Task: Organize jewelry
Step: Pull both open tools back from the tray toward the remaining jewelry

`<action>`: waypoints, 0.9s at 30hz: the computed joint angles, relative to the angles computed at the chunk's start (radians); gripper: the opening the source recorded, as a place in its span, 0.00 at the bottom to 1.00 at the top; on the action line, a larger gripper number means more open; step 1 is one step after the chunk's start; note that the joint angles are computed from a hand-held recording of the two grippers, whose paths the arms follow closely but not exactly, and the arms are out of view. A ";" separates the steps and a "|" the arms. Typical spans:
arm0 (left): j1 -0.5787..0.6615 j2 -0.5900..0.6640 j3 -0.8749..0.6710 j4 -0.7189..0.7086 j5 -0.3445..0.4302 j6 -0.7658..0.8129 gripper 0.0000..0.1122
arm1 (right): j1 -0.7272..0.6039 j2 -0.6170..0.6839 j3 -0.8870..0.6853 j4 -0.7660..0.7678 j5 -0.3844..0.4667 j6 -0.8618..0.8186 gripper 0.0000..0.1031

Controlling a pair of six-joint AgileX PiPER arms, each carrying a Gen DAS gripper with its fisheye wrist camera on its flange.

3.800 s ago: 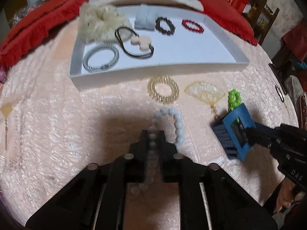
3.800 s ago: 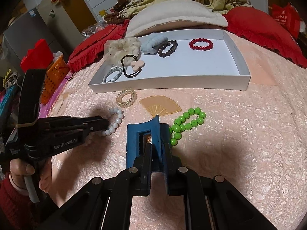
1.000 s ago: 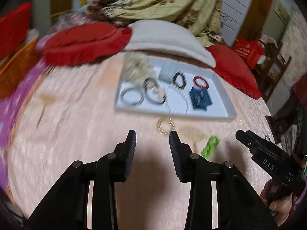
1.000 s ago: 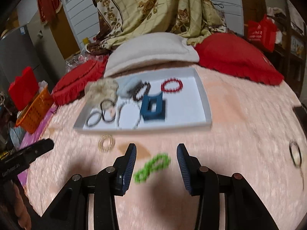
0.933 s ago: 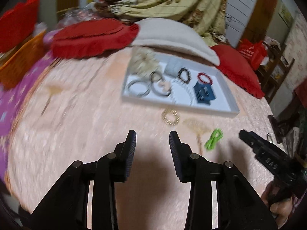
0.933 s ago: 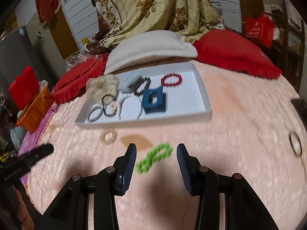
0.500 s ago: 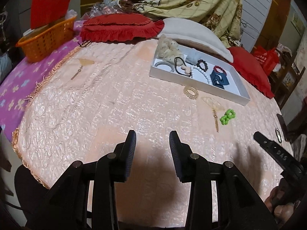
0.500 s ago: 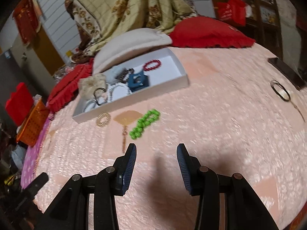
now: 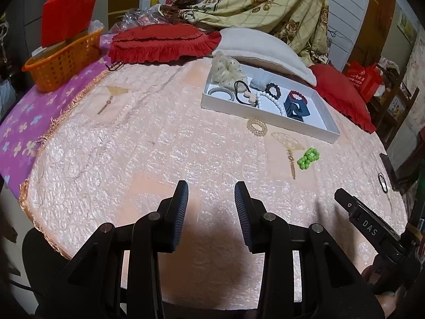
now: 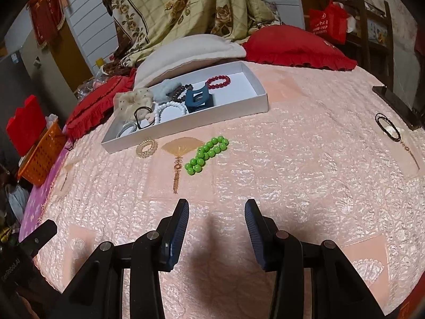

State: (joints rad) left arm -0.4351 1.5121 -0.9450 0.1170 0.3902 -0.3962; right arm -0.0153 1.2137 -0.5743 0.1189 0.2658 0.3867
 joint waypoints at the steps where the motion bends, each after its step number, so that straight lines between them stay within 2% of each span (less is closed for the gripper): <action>1: -0.002 -0.001 0.001 0.009 -0.001 -0.010 0.32 | -0.003 0.003 0.002 -0.001 -0.003 0.001 0.41; 9: 0.017 0.015 -0.005 -0.024 0.006 0.016 0.32 | -0.034 0.038 0.002 0.096 -0.015 -0.114 0.41; 11: 0.027 0.012 -0.009 -0.034 0.015 0.031 0.32 | -0.035 0.060 -0.030 0.056 -0.004 -0.102 0.41; 14: 0.044 -0.004 -0.003 -0.001 0.014 0.007 0.32 | -0.042 0.104 -0.134 -0.042 0.023 -0.049 0.41; 17: 0.063 -0.015 0.001 0.025 0.012 -0.020 0.32 | -0.045 0.152 -0.315 -0.158 0.070 0.027 0.41; 18: 0.072 -0.014 -0.002 0.025 0.016 -0.022 0.32 | -0.049 0.167 -0.387 -0.156 0.093 0.010 0.41; 20: 0.091 -0.004 -0.014 0.003 0.025 0.000 0.32 | -0.065 0.176 -0.446 -0.055 0.109 -0.089 0.41; 27: 0.120 0.045 -0.041 -0.018 0.029 0.033 0.32 | -0.073 0.194 -0.339 0.046 0.090 -0.201 0.41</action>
State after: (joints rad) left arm -0.3148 1.5576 -0.9861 0.0987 0.4195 -0.3630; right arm -0.0879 1.4082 -0.9133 0.1650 0.3554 0.1856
